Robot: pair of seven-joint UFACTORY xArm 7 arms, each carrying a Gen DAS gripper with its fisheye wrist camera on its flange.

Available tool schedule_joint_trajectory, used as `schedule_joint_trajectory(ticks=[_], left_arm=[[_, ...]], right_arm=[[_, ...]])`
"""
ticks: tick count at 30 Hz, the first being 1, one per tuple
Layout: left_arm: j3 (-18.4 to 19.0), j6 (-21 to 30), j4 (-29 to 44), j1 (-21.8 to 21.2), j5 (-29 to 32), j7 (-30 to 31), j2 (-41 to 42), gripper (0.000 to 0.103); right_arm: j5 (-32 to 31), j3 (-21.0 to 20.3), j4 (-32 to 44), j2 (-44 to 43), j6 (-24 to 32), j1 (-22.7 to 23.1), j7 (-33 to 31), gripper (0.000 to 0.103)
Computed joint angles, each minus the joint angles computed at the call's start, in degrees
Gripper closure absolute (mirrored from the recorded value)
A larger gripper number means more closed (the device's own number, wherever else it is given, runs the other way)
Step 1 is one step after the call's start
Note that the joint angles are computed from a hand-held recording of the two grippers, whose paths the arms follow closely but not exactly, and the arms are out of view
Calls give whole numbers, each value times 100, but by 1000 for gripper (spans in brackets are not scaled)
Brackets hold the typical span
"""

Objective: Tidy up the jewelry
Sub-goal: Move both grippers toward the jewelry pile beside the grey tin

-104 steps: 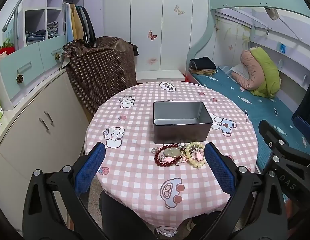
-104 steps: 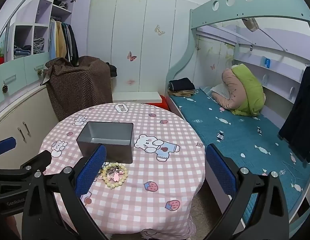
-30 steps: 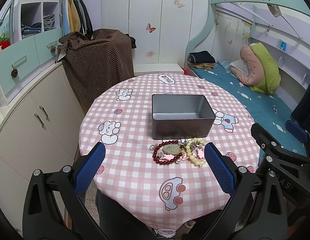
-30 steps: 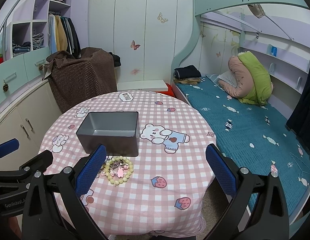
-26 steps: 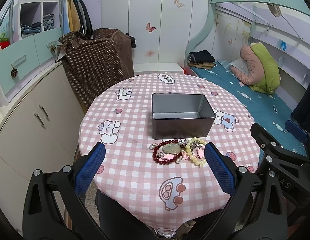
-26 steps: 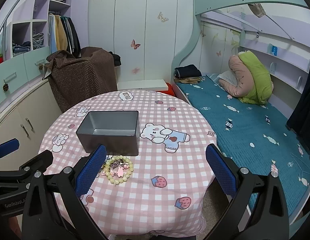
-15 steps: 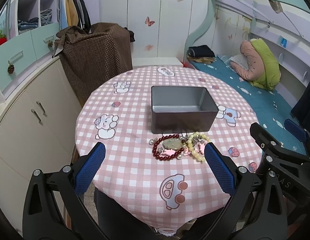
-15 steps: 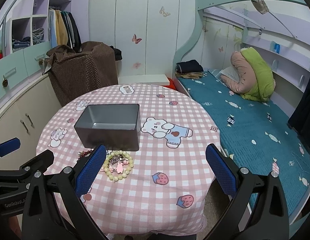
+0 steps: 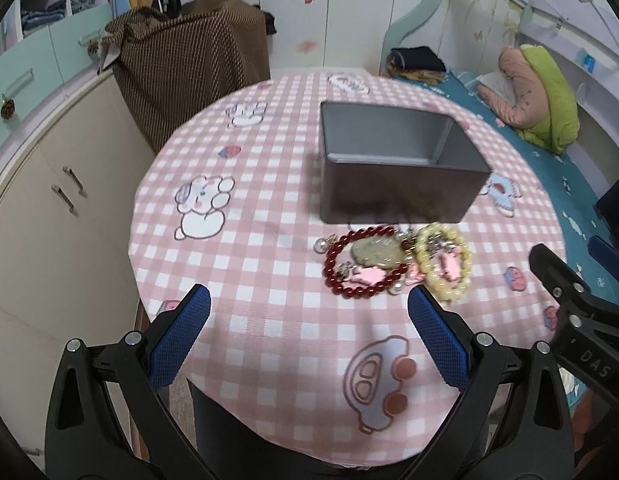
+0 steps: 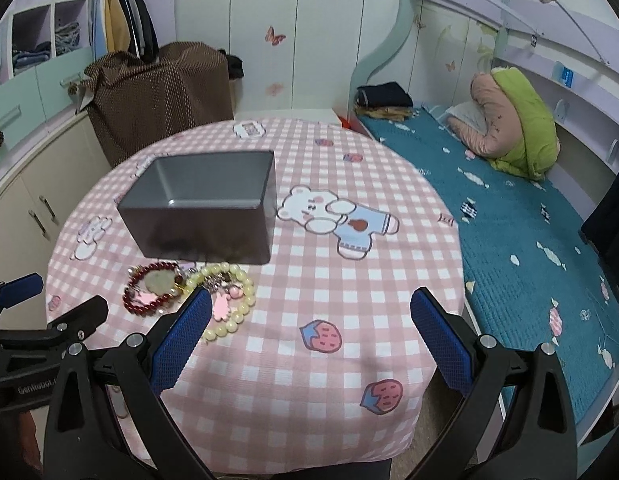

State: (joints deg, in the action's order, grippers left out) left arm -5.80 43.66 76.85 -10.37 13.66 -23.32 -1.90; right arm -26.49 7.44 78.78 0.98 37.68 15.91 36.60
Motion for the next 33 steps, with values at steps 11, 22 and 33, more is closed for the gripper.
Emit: schedule_joint_trajectory(ticks=[11,22,33], left_arm=[[184,344,656,49,-40,-136,729,5],[367,805,1594,-202,528,214,1563,5],[188,465,1513,130,-828,1624,1535,51]], right_arm=[[382,-133,479,584,225,52,-411,7],[641,-277,1460,1350,594,228,-1121,7],[1020,-385,1800,1609,700,249,-1760,7]])
